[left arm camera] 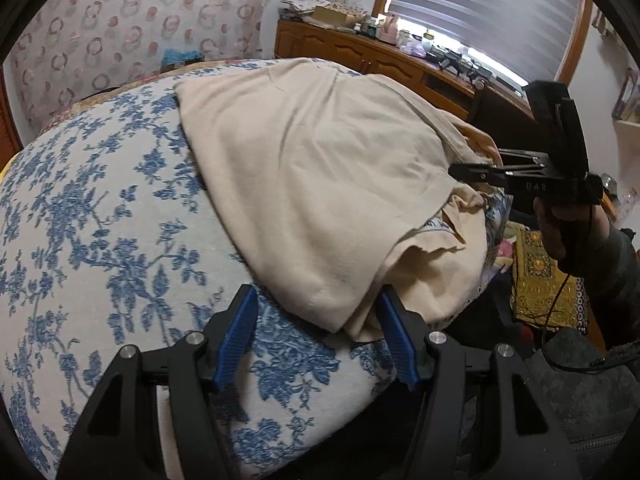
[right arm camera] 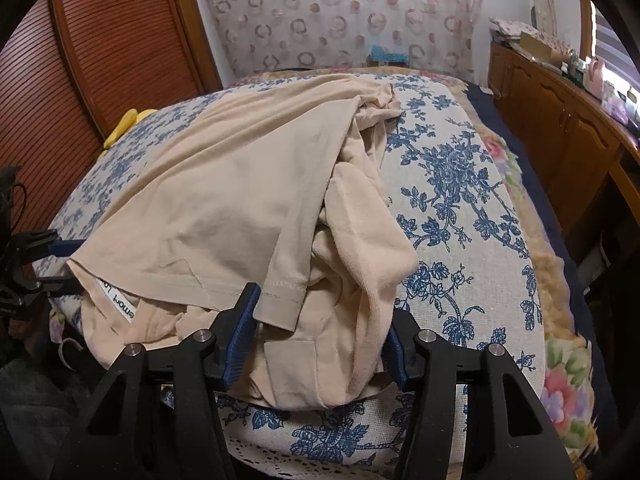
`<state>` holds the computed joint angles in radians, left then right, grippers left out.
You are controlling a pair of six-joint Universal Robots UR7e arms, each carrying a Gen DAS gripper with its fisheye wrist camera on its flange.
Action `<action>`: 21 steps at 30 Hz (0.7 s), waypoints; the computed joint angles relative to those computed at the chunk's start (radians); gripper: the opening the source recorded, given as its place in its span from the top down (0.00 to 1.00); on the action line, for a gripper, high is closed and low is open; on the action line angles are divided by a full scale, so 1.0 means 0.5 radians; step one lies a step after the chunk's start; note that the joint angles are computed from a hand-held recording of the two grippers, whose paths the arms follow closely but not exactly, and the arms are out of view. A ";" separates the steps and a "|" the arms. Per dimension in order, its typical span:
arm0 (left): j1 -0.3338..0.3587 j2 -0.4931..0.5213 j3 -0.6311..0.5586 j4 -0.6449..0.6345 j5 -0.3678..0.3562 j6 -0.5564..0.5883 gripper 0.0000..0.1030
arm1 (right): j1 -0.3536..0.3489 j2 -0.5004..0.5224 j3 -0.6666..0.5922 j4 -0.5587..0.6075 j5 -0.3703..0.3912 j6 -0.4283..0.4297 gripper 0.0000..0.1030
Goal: Fold small clothes
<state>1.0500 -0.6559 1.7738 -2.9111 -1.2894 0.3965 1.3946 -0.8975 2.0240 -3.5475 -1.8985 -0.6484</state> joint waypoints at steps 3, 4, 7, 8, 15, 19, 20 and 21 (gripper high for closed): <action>-0.013 0.011 0.000 -0.010 0.011 0.023 0.41 | 0.002 0.008 0.008 -0.029 -0.006 -0.009 0.50; -0.016 0.015 -0.002 -0.014 0.011 0.027 0.41 | 0.001 0.008 0.012 -0.033 -0.003 -0.007 0.52; -0.022 0.028 -0.002 -0.044 0.018 0.061 0.57 | -0.004 0.006 0.022 -0.047 0.011 0.001 0.53; -0.029 0.034 0.000 -0.062 0.036 0.071 0.59 | -0.005 0.006 0.027 -0.053 0.015 0.000 0.55; -0.055 0.033 0.006 -0.105 0.018 0.151 0.94 | -0.008 -0.001 0.045 -0.044 0.086 -0.021 0.82; -0.068 -0.010 0.004 -0.198 -0.074 0.167 0.96 | -0.006 -0.010 0.068 -0.087 0.166 -0.059 0.87; -0.068 -0.019 -0.009 -0.195 -0.100 0.156 0.96 | -0.007 -0.026 0.079 -0.103 0.216 -0.069 0.88; -0.067 -0.028 -0.038 -0.190 -0.137 0.147 0.96 | -0.005 -0.041 0.084 -0.098 0.244 -0.070 0.88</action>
<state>1.0167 -0.6697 1.7546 -3.0064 -1.3581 0.4702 1.3921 -0.9181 2.0660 -3.5963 -1.7764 -0.6834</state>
